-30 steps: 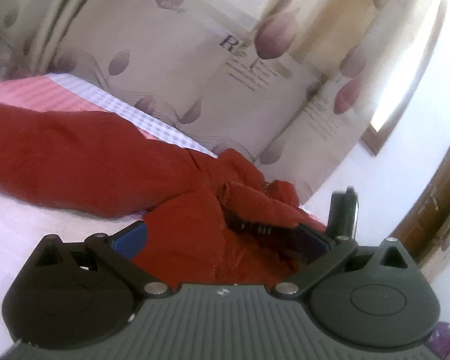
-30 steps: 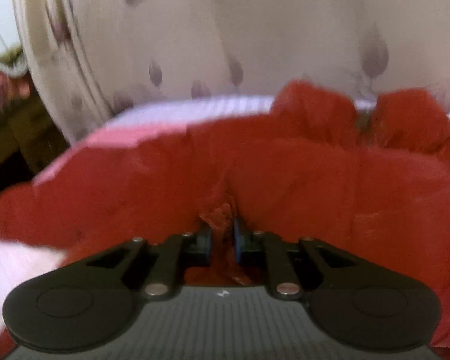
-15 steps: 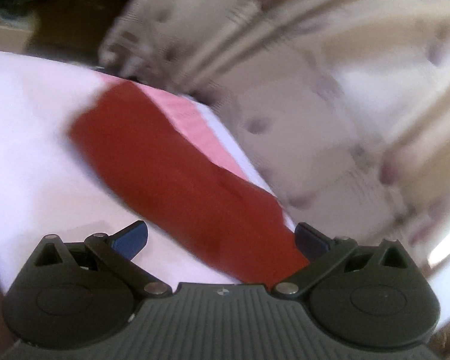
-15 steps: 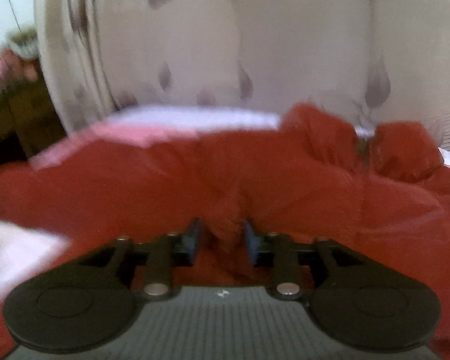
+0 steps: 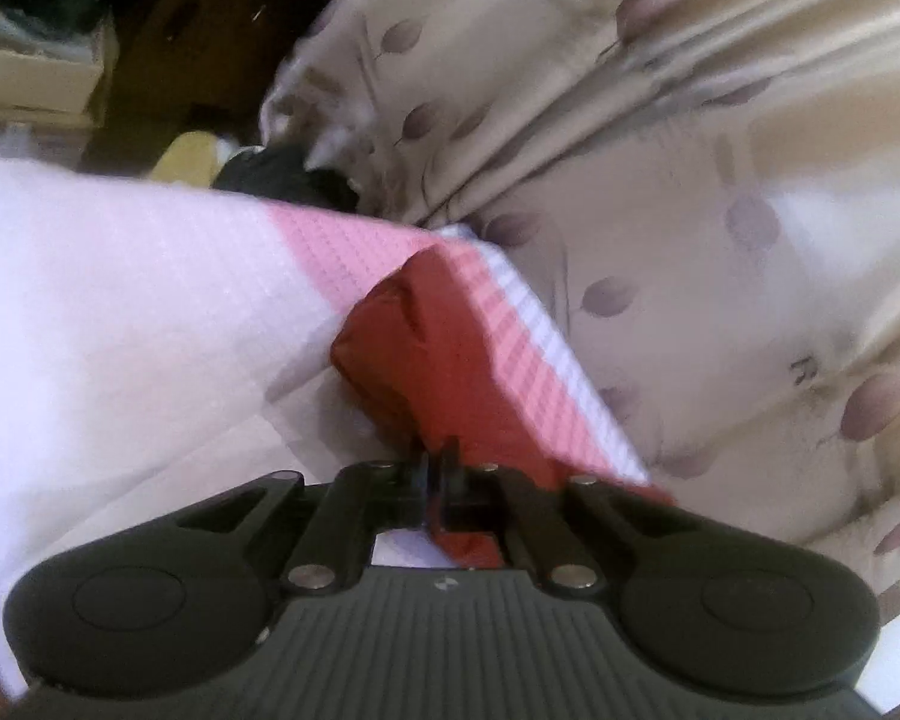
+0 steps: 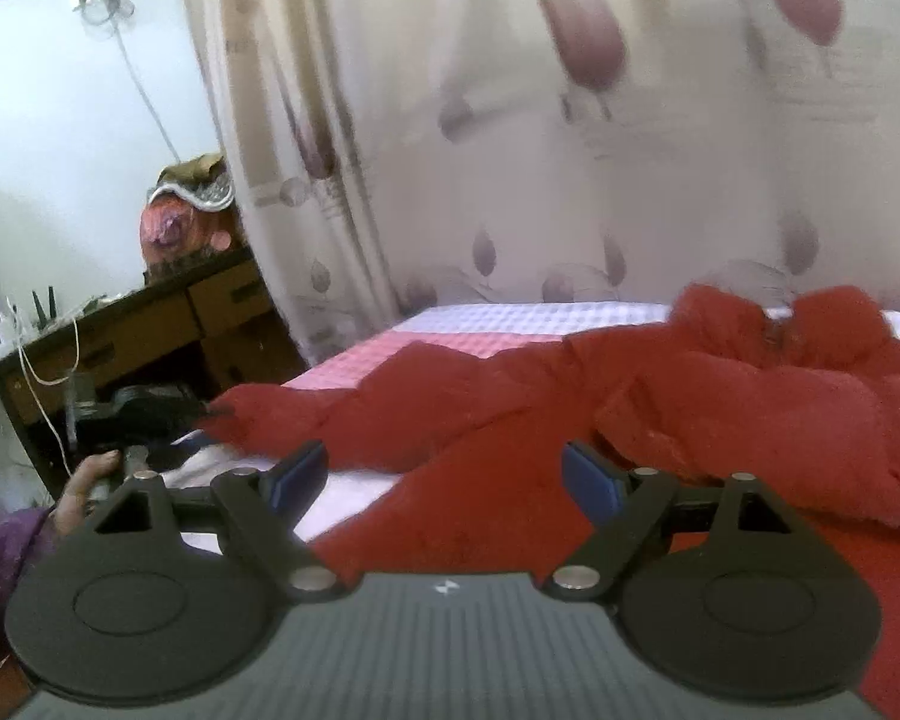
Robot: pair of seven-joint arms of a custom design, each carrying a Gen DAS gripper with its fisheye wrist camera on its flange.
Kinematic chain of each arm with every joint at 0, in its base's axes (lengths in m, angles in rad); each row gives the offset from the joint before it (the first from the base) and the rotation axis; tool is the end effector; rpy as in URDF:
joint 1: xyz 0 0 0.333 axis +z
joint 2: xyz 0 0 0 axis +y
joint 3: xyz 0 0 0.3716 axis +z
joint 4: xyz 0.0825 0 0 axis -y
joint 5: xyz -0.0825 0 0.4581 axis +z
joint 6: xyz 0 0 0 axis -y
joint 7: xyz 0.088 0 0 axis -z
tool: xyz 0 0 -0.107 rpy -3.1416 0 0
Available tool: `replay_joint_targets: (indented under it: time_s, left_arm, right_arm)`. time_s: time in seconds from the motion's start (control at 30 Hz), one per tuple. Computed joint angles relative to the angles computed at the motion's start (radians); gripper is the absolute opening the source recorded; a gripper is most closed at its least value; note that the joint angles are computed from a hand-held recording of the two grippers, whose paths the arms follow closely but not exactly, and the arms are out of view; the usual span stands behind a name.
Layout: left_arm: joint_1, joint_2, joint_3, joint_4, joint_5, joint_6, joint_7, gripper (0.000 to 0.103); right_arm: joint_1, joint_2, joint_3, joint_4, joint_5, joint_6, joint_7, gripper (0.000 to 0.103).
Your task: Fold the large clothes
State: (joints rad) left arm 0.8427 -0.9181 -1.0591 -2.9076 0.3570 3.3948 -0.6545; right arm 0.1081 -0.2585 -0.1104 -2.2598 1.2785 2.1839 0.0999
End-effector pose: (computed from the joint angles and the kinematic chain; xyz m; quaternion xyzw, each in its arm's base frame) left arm 0.3896 -0.1028 0.3909 -0.8407 0.0702 -0.4899 0.2199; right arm 0.5527 0.0305 0.5318 -0.7762 0.3374 -0.0416 0.5310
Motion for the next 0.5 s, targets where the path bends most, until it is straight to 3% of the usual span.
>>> replay_joint_targets:
  time_s: [0.07, 0.27, 0.4, 0.5]
  left_arm:
    - [-0.011, -0.007, 0.043, 0.037, 0.034, -0.056, 0.041, 0.001]
    - [0.074, -0.092, 0.082, 0.274, 0.134, -0.068, 0.16, 0.002]
    - [0.199, -0.073, 0.014, 0.509, 0.152, 0.008, 0.242, 0.004]
    - [0.292, -0.008, -0.083, 0.686, 0.155, 0.059, 0.303, 0.004]
  right_arm:
    - [-0.015, -0.023, -0.011, -0.015, -0.007, 0.019, 0.008, 0.085]
    - [-0.058, -0.031, -0.055, 0.008, 0.043, 0.092, 0.031, 0.086]
    - [-0.078, -0.01, -0.071, 0.033, 0.091, 0.145, 0.049, 0.086]
    - [-0.096, 0.009, -0.082, 0.051, 0.122, 0.149, 0.07, 0.086]
